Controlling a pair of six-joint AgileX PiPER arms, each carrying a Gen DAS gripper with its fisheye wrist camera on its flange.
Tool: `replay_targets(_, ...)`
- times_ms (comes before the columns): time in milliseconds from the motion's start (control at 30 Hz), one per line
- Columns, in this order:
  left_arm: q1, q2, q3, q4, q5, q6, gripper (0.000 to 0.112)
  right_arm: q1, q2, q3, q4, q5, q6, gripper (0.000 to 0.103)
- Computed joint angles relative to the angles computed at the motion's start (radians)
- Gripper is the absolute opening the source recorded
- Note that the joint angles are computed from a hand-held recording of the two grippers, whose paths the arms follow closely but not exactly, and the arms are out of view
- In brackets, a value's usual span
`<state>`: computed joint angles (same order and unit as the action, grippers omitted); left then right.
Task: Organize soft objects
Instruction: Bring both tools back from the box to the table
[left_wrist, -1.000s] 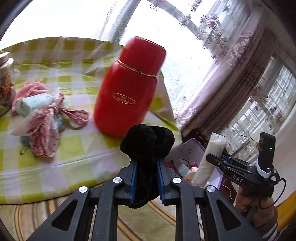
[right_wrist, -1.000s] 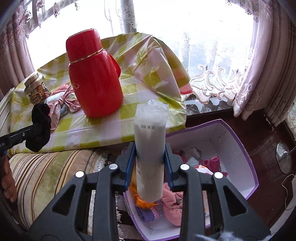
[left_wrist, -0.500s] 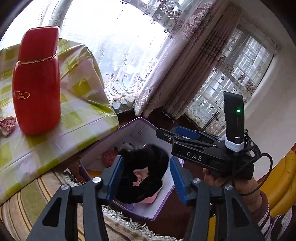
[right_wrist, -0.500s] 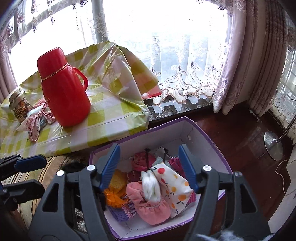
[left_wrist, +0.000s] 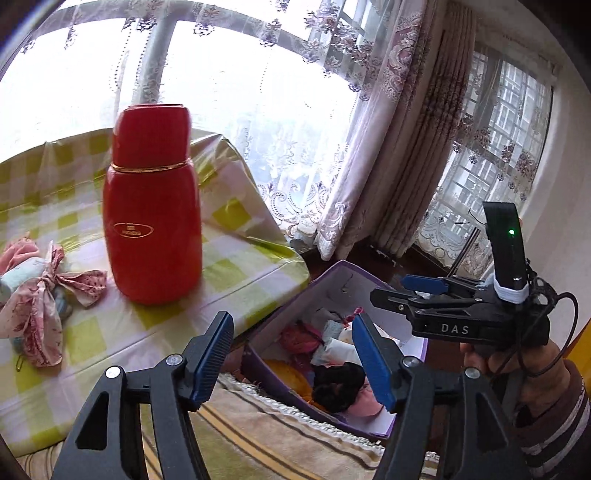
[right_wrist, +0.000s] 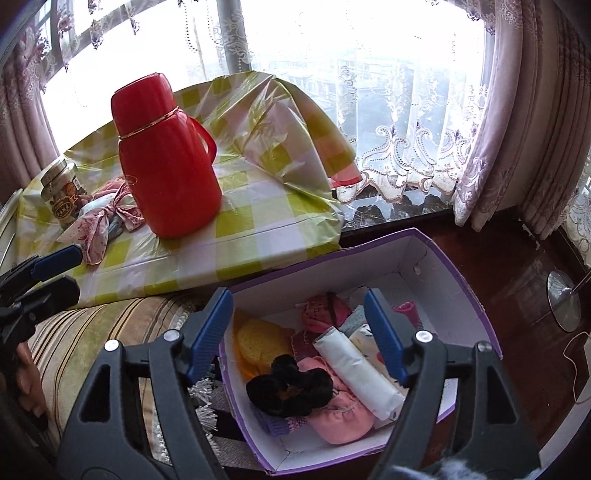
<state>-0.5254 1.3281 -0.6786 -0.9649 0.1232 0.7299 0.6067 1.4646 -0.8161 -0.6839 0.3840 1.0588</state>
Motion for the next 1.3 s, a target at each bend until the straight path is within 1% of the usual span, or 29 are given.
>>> replay_targets(33, 0.027, -0.013, 0.012, 0.02, 0.001, -0.014, 0.067, 0.018, 0.009, -0.009, 0.003, 0.003, -0.001, 0.076)
replay_targets(67, 0.06, -0.025, 0.022, 0.006, 0.013, 0.002, 0.067, 0.036, 0.019, -0.021, 0.006, 0.006, -0.004, 0.076)
replay_targets(133, 0.14, -0.037, 0.037, -0.079, 0.053, 0.086, 0.067, 0.071, 0.037, -0.043, 0.018, 0.007, -0.014, 0.076)
replay_targets(200, 0.214, -0.054, 0.054, -0.073, 0.082, 0.083, 0.067, 0.104, 0.062, -0.072, 0.049, 0.004, -0.043, 0.076)
replay_targets(233, 0.251, -0.063, 0.065, -0.098, 0.091, 0.115, 0.067, 0.12, 0.075, -0.091, 0.062, 0.006, -0.055, 0.076)
replay_targets(333, 0.391, -0.091, 0.1, -0.229, 0.149, 0.265, 0.067, 0.166, 0.125, -0.157, 0.128, 0.001, -0.126, 0.076)
replay_targets(400, 0.499, -0.109, 0.122, -0.312, 0.196, 0.352, 0.067, 0.196, 0.165, -0.212, 0.177, 0.003, -0.179, 0.076)
replay_targets(433, 0.565, -0.116, 0.129, -0.334, 0.233, 0.382, 0.067, 0.206, 0.187, -0.242, 0.212, 0.0, -0.217, 0.076)
replay_targets(533, 0.731, -0.106, 0.127, -0.381, 0.316, 0.446, 0.067, 0.225, 0.261, -0.346, 0.365, -0.006, -0.365, 0.076)
replay_targets(600, 0.836, -0.087, 0.122, -0.4, 0.386, 0.473, 0.067, 0.245, 0.315, -0.425, 0.409, 0.01, -0.412, 0.076)
replay_targets(667, 0.914, -0.062, 0.111, -0.407, 0.434, 0.492, 0.067, 0.26, 0.377, -0.515, 0.438, 0.033, -0.451, 0.076)
replay_targets(767, 0.989, -0.016, 0.085, -0.416, 0.483, 0.516, 0.067, 0.275, 0.457, -0.635, 0.497, 0.064, -0.504, 0.076)
replay_targets(1000, 1.095, 0.099, -0.005, -0.409, 0.564, 0.496, 0.067, 0.27, 0.658, -0.932, 0.616, 0.164, -0.578, 0.076)
replay_targets(1067, 1.11, 0.133, -0.038, -0.398, 0.567, 0.474, 0.067, 0.265, 0.716, -1.02, 0.649, 0.199, -0.59, 0.076)
replay_targets(1133, 1.134, 0.176, -0.08, -0.384, 0.59, 0.447, 0.067, 0.258, 0.773, -1.106, 0.684, 0.229, -0.603, 0.076)
replay_targets(1300, 1.172, 0.294, -0.19, -0.333, 0.638, 0.333, 0.067, 0.252, 0.915, -1.343, 0.701, 0.332, -0.575, 0.076)
